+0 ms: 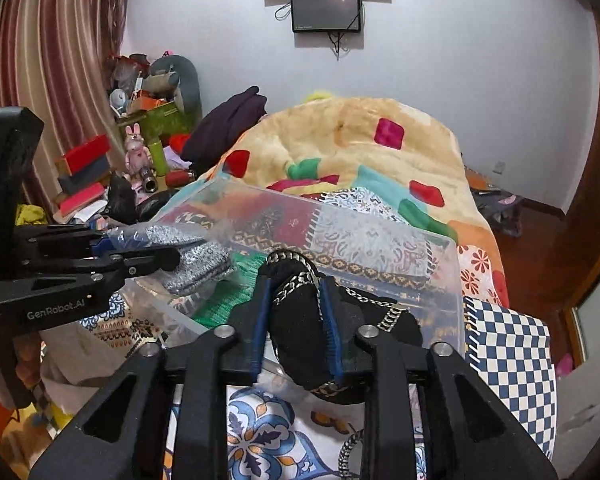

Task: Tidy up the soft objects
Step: 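Carry the plastic bag into the box with the left tool while the right drops the black bag in, then grasp the white sock with the left tool while the right tool grasps the floral scrunchie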

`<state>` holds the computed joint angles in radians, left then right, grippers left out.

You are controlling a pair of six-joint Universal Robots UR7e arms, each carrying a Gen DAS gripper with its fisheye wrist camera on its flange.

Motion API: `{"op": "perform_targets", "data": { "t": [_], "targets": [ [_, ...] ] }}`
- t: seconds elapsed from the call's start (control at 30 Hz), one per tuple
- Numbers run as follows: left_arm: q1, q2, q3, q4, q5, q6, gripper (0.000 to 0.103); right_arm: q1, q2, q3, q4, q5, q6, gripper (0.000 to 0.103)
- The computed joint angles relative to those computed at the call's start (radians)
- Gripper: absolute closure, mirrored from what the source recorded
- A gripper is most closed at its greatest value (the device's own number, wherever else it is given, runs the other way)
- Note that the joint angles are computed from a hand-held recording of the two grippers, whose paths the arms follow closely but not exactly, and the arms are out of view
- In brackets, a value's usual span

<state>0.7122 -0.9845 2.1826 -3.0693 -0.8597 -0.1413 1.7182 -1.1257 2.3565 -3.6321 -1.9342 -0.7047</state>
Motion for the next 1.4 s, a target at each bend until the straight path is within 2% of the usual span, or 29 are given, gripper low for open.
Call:
{"op": "perform_targets", "data": {
  "t": [0.13, 0.2, 0.37, 0.43, 0.53, 0.7, 0.9, 1.03, 1.17, 1.3, 1.33, 1.37, 1.4],
  "targets": [
    [-0.040, -0.025, 0.039, -0.058, 0.029, 0.009, 0.048, 0.014, -0.019, 0.016, -0.018, -0.008, -0.004, 0.056],
    [-0.059, -0.040, 0.056, -0.080, 0.045, 0.012, 0.042, 0.022, -0.029, 0.026, -0.038, -0.014, -0.012, 0.052],
    [-0.125, -0.096, 0.119, -0.126, 0.080, 0.026, 0.029, 0.037, -0.072, 0.067, -0.089, -0.003, -0.014, 0.031],
    [-0.147, -0.109, 0.143, -0.133, 0.094, 0.019, 0.019, 0.035, -0.102, 0.092, -0.092, 0.009, -0.003, 0.024],
    [-0.176, -0.128, 0.188, -0.130, 0.113, -0.008, 0.011, 0.024, -0.135, 0.128, -0.104, 0.025, 0.010, 0.019],
    [-0.197, -0.147, 0.246, -0.081, 0.110, -0.066, 0.011, 0.006, -0.148, 0.182, -0.125, -0.002, 0.012, 0.019],
    [-0.179, -0.149, 0.297, -0.021, 0.076, -0.167, 0.011, -0.052, -0.136, 0.244, -0.124, -0.032, 0.019, 0.019],
    [-0.155, -0.139, 0.311, -0.028, 0.053, -0.209, 0.011, -0.099, -0.139, 0.264, -0.051, -0.023, 0.055, 0.019],
    [-0.151, -0.122, 0.317, -0.080, 0.044, -0.193, 0.013, -0.106, -0.089, 0.271, -0.096, -0.054, 0.042, 0.019],
    [-0.151, -0.111, 0.317, -0.084, 0.033, -0.178, 0.036, -0.108, -0.074, 0.283, -0.109, -0.047, 0.038, 0.020],
    [-0.148, -0.110, 0.315, -0.082, 0.026, -0.178, 0.043, -0.111, -0.074, 0.286, -0.109, -0.040, 0.039, 0.024],
    [-0.144, -0.108, 0.314, -0.081, 0.017, -0.179, 0.045, -0.112, -0.072, 0.286, -0.111, -0.036, 0.041, 0.029],
    [-0.145, -0.104, 0.315, -0.089, 0.017, -0.177, 0.051, -0.114, -0.077, 0.287, -0.101, -0.033, 0.042, 0.040]
  ]
}}
